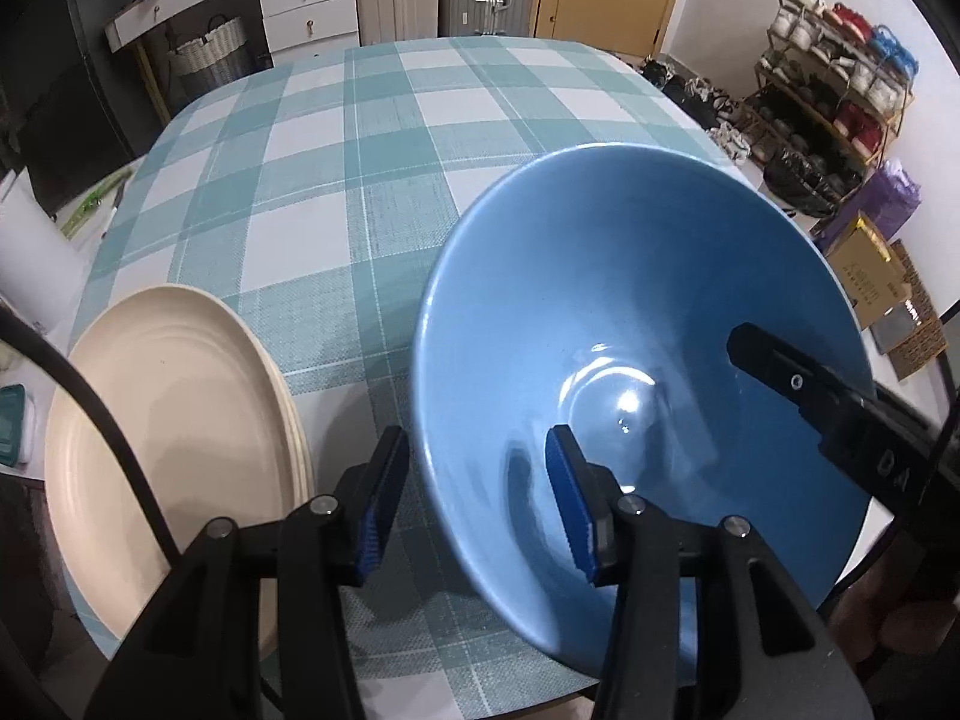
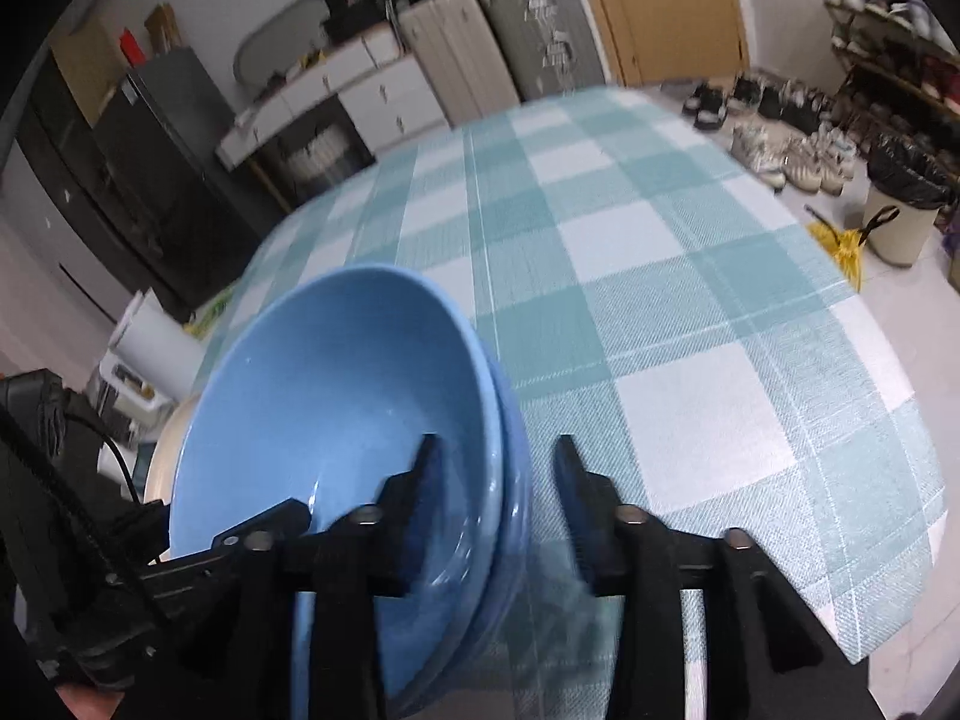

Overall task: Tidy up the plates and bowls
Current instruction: 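Lower the blue bowl into the other blue bowls with both tools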

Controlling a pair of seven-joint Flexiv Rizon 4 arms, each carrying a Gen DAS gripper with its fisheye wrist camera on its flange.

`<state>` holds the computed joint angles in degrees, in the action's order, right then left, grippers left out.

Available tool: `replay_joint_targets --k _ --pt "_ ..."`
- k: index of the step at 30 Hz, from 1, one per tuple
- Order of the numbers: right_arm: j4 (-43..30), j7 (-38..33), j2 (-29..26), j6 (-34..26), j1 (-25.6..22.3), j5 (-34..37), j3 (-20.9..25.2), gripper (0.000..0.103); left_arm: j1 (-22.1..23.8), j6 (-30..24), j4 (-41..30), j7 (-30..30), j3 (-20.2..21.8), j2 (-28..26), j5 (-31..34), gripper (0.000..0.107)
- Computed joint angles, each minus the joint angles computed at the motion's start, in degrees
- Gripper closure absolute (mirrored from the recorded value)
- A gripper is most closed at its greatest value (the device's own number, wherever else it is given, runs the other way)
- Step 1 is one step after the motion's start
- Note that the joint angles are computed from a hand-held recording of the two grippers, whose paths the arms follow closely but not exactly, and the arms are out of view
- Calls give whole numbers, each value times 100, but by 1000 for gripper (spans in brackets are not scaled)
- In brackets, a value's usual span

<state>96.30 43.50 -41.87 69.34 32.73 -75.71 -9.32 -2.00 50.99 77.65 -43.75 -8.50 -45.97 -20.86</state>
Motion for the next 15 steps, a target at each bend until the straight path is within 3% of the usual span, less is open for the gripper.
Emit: replay_joint_targets --k 2,8,15 --pt "45 231 42 -137 120 -451 -150 49 11 -135 -64 -43 -16 -23 -33 59" --pt "14 143 62 -196 -101 -798 97 43 -76 -84 -17 78 1 -33 72 58" --pt "-57 353 -15 184 -356 -1132 206 42 -176 -232 -184 -157 99 -135 162 58"
